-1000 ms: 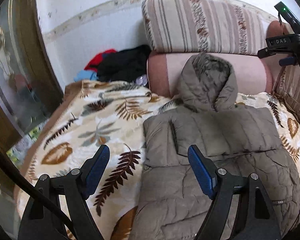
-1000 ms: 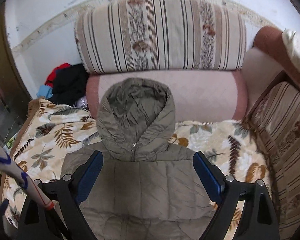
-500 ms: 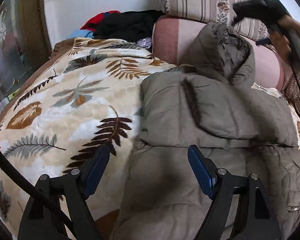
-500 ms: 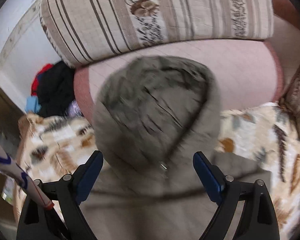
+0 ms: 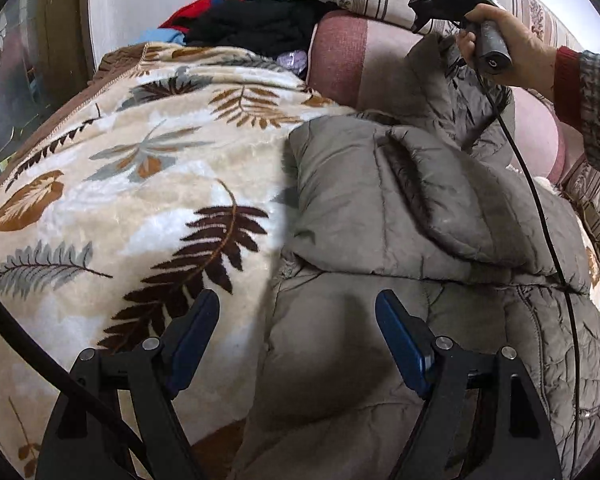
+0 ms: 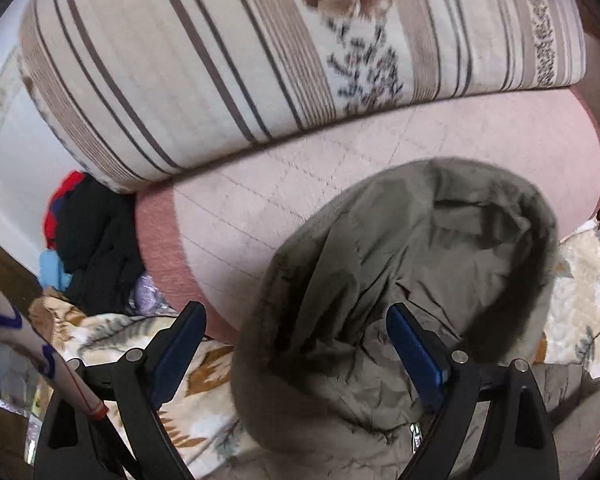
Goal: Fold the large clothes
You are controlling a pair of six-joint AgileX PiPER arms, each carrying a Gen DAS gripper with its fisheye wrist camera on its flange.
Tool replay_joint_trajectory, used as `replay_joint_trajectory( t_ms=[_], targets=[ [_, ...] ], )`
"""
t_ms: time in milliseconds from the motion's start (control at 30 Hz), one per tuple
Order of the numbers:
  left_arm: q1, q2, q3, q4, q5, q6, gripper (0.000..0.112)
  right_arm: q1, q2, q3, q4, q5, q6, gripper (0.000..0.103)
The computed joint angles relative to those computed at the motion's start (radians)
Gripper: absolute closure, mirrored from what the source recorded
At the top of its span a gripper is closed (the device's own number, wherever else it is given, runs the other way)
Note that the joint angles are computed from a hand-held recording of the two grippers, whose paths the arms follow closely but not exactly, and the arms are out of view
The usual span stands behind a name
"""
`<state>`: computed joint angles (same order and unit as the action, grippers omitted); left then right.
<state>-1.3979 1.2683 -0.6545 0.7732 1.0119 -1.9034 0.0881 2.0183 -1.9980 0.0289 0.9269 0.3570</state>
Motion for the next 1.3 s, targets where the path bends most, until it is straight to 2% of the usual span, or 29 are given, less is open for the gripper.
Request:
replay_joint_trajectory(
  t_ms=[33,67,133,233,367,467,533,633,700,800,867,933,967,1133,1233,1300],
  targets=[
    [0.011,0.000,0.005,-0.007,-0.015,0.007,0.033,0.008,0.017,-0.011,-0.029,0.014,0.001,0.030],
    [0.022,0.001,0.010,-0.012,-0.031,0.015,0.033,0.008,0.027,-0.016,-0.026,0.027,-0.014,0.059],
    [0.043,0.002,0.017,-0.021,-0.058,0.028,0.033,0.000,0.000,0.034,0.014,0.014,-0.061,0.089],
    [0.051,-0.006,0.023,-0.024,-0.079,0.031,0.033,0.025,-0.114,0.172,-0.049,-0.042,-0.071,0.093],
    [0.013,-0.013,0.014,-0.008,-0.038,0.003,0.033,0.054,-0.319,0.380,-0.084,-0.074,-0.105,0.094],
    [-0.019,-0.021,0.008,-0.005,-0.006,-0.011,0.033,0.084,-0.519,0.560,-0.098,-0.079,-0.121,0.095],
    [-0.027,-0.044,0.018,-0.007,-0.007,-0.017,0.033,0.094,-0.671,0.680,-0.088,-0.058,-0.142,0.095],
    [-0.044,-0.086,0.038,-0.013,0.005,-0.044,0.033,0.175,-0.887,0.857,-0.143,-0.024,-0.078,0.095],
    [-0.068,-0.109,0.046,-0.009,0.040,-0.074,0.033,0.228,-1.018,0.957,-0.174,0.006,-0.039,0.095],
    [-0.092,-0.129,0.053,-0.005,0.077,-0.103,0.033,0.344,-1.228,1.130,-0.189,0.074,0.074,0.095],
    [-0.096,-0.137,0.056,-0.006,0.090,-0.108,0.033,0.459,-1.315,1.231,-0.225,0.102,0.210,0.095],
    [-0.094,-0.138,0.056,-0.009,0.100,-0.108,0.033,0.579,-1.351,1.335,-0.271,0.091,0.356,0.095],
    [-0.092,-0.141,0.059,-0.009,0.103,-0.110,0.033,0.581,-1.341,1.391,-0.256,0.053,0.370,0.096],
    [-0.067,-0.146,0.069,-0.018,0.103,-0.101,0.033,0.399,-1.119,1.531,-0.178,-0.258,0.260,0.096],
    [-0.052,-0.142,0.068,-0.012,0.109,-0.094,0.033,0.374,-1.017,1.539,-0.184,-0.359,0.247,0.096],
    [-0.040,-0.132,0.065,-0.011,0.107,-0.085,0.033,0.369,-1.010,1.539,-0.178,-0.372,0.227,0.095]
  ],
)
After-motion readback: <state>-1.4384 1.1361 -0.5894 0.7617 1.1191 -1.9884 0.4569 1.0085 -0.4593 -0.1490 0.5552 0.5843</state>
